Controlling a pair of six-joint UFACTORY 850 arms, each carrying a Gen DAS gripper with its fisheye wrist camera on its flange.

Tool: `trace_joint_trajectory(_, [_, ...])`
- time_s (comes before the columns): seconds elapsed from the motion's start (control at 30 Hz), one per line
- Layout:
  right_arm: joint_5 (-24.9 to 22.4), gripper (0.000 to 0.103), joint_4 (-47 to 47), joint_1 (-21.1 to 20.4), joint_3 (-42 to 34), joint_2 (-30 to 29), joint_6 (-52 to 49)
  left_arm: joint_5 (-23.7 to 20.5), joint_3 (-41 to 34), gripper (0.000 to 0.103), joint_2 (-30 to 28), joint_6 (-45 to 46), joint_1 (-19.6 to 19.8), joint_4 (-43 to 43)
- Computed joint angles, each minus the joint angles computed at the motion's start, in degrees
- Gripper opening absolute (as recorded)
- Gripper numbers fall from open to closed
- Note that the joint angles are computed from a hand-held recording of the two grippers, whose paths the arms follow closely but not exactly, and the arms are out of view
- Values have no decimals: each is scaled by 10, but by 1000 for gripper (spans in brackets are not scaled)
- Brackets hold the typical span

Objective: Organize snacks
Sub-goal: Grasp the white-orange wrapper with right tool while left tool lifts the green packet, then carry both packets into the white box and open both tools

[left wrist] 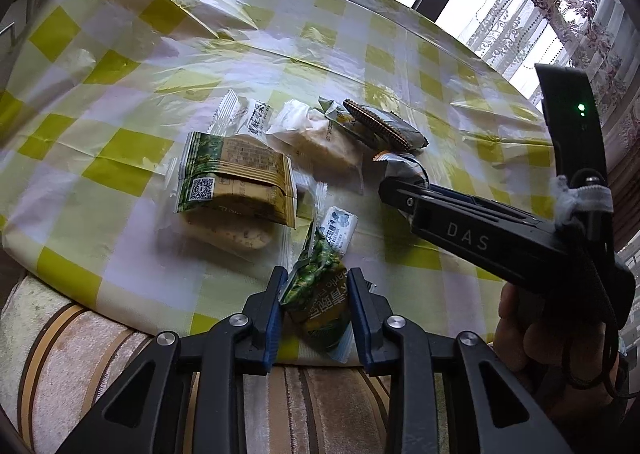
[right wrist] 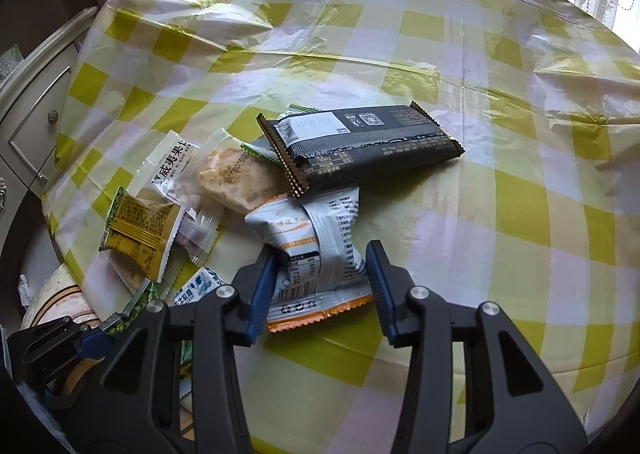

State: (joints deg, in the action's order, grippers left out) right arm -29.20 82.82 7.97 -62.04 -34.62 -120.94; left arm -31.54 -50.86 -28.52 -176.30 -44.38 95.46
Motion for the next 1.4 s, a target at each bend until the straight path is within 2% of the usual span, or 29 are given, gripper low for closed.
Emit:
trace_joint_trajectory(0.33, [-28, 48, -24, -53, 24, 34, 16, -54, -9, 30, 17, 63, -26, -62])
trace_joint_trajectory(0.47, [-47, 48, -25, -84, 33, 48, 17, -64, -21, 30, 16, 66, -30, -48])
trace_joint_trajectory(0.67, [-55, 48, -23, -136, 41, 62, 23, -53, -63, 30, -4, 69, -32, 4])
trace_joint_trajectory(0.8, [-49, 48, -25, -179, 37, 67, 28, -31, -105, 30, -27, 76, -30, 51])
trace_joint_trajectory(0.93, [-24, 48, -33, -223, 20, 57, 44, 1, -158, 30, -57, 91, -28, 90])
trace_joint_trajectory(1.17, [39, 48, -52, -287, -25, 20, 83, 91, -270, 30, -123, 126, -21, 158])
trace_joint_trajectory(1.4, [90, 48, -112, -318, -73, -25, 172, 194, -376, 31, -188, 157, -21, 211])
